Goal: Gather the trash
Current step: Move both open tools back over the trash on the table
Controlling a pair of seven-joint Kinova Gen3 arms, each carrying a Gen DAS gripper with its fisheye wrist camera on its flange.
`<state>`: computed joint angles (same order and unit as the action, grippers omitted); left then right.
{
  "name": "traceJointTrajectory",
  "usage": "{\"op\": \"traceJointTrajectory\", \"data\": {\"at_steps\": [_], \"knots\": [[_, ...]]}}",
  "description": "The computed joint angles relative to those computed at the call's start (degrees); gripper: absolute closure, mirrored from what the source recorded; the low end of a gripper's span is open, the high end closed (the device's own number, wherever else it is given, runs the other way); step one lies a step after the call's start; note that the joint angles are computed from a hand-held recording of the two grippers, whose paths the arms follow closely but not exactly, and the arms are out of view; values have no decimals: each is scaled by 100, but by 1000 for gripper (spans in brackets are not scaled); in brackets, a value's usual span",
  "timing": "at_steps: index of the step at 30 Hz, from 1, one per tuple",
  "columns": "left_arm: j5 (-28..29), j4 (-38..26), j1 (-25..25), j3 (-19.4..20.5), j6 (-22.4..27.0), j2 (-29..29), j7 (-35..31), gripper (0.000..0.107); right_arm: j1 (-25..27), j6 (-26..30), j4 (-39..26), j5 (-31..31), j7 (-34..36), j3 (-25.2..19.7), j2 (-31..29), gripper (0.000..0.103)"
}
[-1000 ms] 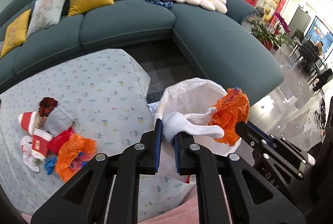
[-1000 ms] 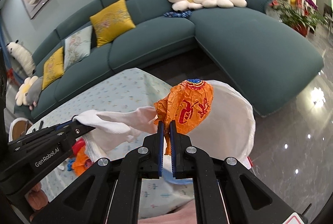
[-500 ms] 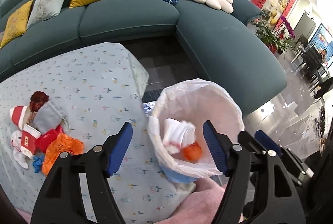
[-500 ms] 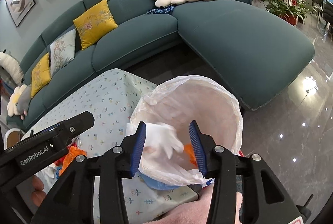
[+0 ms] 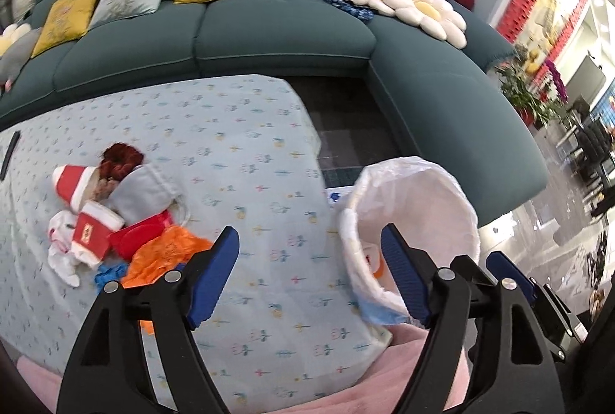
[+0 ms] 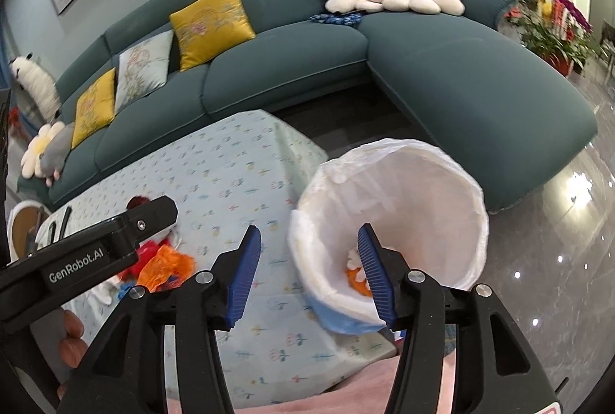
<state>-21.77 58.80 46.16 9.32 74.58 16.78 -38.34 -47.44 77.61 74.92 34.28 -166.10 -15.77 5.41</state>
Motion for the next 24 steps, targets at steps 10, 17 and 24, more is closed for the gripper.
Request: {"op": "traceJointTrajectory", "data": {"at_steps": [10,17,24], "knots": [[42,1437,-593,143,-147,-885,286,33,-625,173,-770,-97,355,102,627,46],[296,2540,-1373,287,-261,-1564,382,33,-1106,237,-1402,-300,721,362,1202,46],[659,3339,-2166,353,-368,-2109,295,33,-1384,136,-1856,-713,1091,595,1689,46]]}}
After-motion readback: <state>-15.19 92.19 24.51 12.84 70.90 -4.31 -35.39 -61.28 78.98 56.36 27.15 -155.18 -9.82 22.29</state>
